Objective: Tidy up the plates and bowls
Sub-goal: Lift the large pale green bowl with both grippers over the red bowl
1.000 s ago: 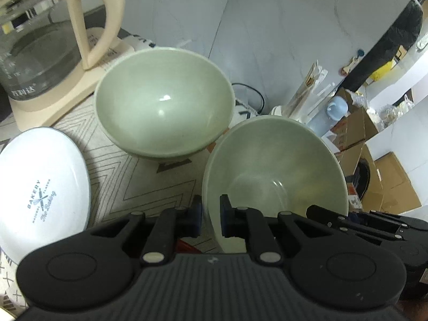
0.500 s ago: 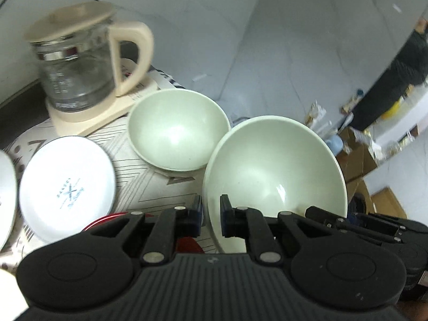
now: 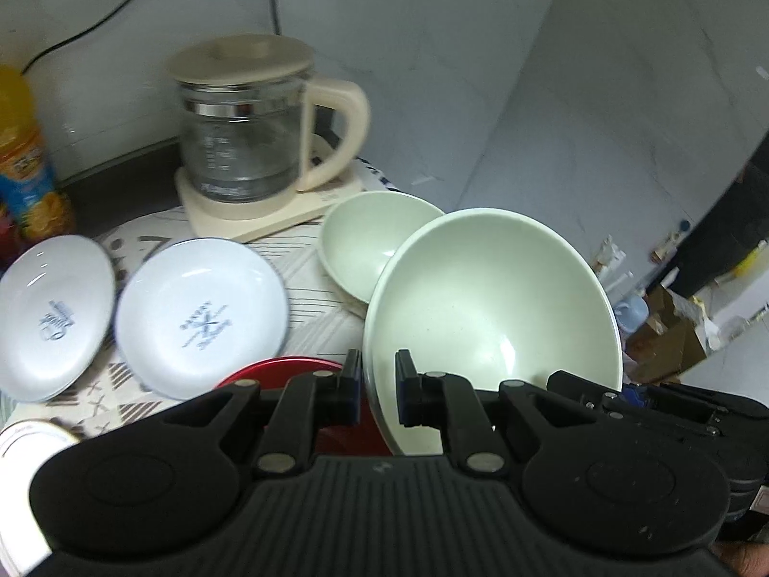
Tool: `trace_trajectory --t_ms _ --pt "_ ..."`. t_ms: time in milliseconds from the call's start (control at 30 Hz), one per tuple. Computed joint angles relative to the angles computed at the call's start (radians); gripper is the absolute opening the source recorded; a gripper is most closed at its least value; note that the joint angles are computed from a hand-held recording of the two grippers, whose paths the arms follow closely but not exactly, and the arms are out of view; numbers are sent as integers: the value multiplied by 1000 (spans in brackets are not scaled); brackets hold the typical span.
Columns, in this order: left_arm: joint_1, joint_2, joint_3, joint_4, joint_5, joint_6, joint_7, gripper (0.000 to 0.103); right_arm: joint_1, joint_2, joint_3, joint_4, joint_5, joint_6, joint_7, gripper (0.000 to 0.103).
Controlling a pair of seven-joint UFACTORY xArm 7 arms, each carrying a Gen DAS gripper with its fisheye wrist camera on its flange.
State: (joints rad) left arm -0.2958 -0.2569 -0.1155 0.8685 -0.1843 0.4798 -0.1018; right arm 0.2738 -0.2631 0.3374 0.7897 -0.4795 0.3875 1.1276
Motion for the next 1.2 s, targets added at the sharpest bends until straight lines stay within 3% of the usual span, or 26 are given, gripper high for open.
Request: trace_trajectory --t_ms 600,1200 --pt "88 -122 27 -120 68 25 -126 12 114 165 -41 134 59 -44 -143 15" --pt "109 -116 54 -163 43 95 -138 12 213 278 -89 221 220 48 -308 16"
